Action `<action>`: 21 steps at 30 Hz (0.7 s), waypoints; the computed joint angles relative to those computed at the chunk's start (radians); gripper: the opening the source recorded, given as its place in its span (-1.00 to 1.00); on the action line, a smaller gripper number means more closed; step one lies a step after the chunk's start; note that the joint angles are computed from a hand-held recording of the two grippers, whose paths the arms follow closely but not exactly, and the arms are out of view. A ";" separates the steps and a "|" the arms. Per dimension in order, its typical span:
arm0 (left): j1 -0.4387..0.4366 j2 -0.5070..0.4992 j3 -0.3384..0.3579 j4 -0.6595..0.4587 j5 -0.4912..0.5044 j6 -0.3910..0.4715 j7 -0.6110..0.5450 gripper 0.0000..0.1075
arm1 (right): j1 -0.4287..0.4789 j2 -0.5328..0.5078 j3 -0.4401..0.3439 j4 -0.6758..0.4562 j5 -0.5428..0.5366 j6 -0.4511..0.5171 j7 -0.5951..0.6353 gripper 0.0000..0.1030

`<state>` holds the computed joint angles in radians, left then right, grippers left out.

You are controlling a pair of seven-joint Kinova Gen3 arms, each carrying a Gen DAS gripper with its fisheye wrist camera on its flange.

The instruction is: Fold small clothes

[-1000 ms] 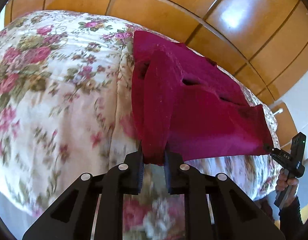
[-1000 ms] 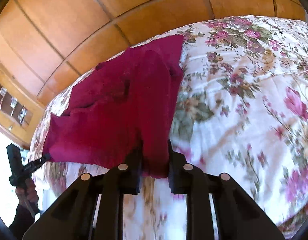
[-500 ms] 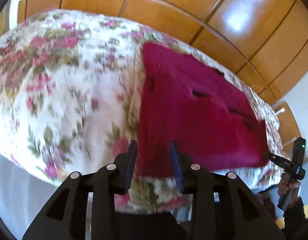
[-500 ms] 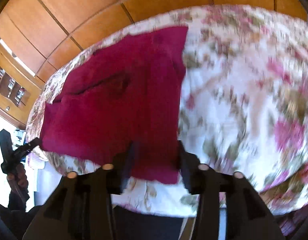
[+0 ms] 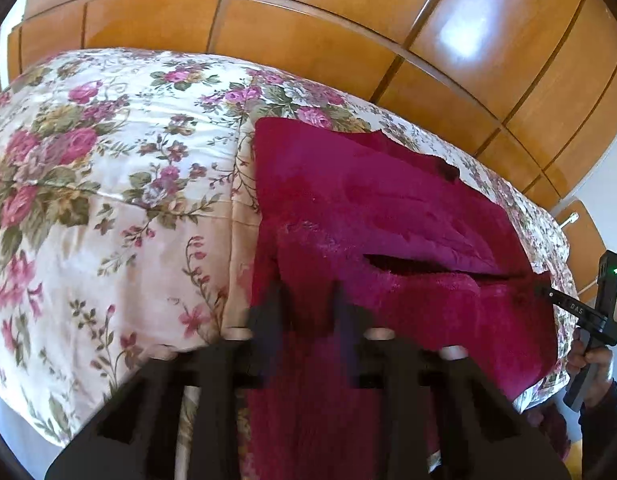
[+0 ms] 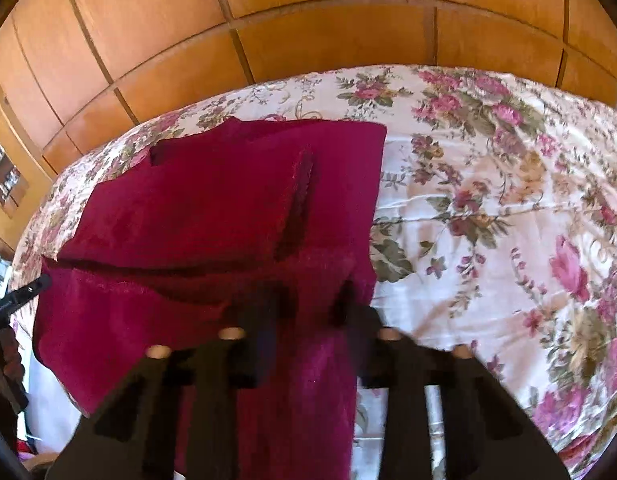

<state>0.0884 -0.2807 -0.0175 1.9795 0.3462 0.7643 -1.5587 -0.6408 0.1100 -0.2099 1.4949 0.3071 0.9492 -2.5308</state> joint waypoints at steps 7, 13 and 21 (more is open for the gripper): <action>0.037 -0.147 -0.053 0.024 0.043 -0.006 -0.051 -0.88 | -0.011 -0.122 -0.050 0.045 0.038 0.002 -0.038 -0.83; 0.013 -0.104 -0.008 -0.051 -0.012 -0.037 -0.010 -0.88 | 0.050 -0.116 -0.061 0.001 0.053 -0.073 -0.062 -0.83; -0.040 0.113 0.072 -0.216 -0.152 -0.110 0.091 -0.88 | 0.085 0.088 0.048 -0.223 -0.003 -0.058 0.059 -0.83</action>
